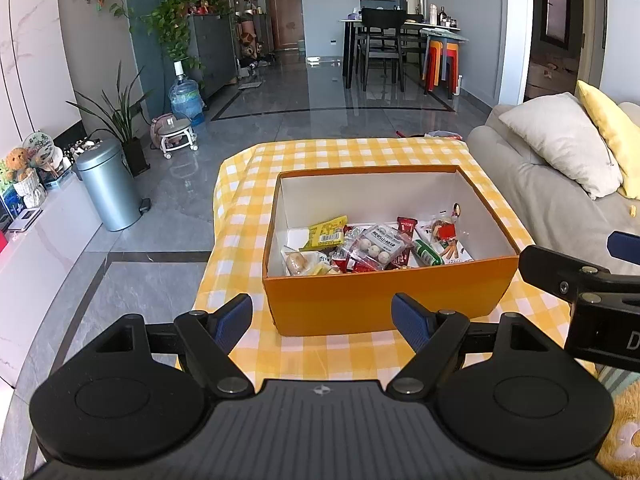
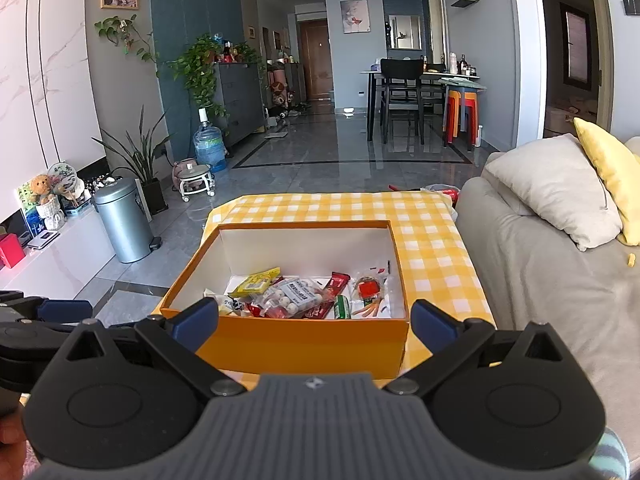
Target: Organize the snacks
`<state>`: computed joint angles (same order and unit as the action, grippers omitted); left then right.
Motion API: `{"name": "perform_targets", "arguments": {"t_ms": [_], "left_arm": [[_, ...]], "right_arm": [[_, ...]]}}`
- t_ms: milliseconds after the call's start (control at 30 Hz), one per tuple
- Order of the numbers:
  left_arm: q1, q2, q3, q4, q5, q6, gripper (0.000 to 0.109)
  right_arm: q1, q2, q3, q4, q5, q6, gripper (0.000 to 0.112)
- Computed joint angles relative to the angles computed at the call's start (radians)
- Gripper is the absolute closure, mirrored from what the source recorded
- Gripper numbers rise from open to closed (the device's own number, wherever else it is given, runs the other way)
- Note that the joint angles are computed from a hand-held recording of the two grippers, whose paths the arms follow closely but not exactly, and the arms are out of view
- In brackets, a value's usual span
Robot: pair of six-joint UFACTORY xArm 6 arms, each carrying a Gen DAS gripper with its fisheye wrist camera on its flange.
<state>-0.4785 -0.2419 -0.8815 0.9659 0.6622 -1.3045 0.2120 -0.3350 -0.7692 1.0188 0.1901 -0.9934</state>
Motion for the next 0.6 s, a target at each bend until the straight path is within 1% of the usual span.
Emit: {"name": "perform_targets", "arguments": {"t_ms": [600], "left_arm": [[-0.001, -0.002, -0.001, -0.002, 0.002, 0.003, 0.016]], "right_arm": [[-0.007, 0.002, -0.003, 0.002, 0.013, 0.006, 0.013]]}}
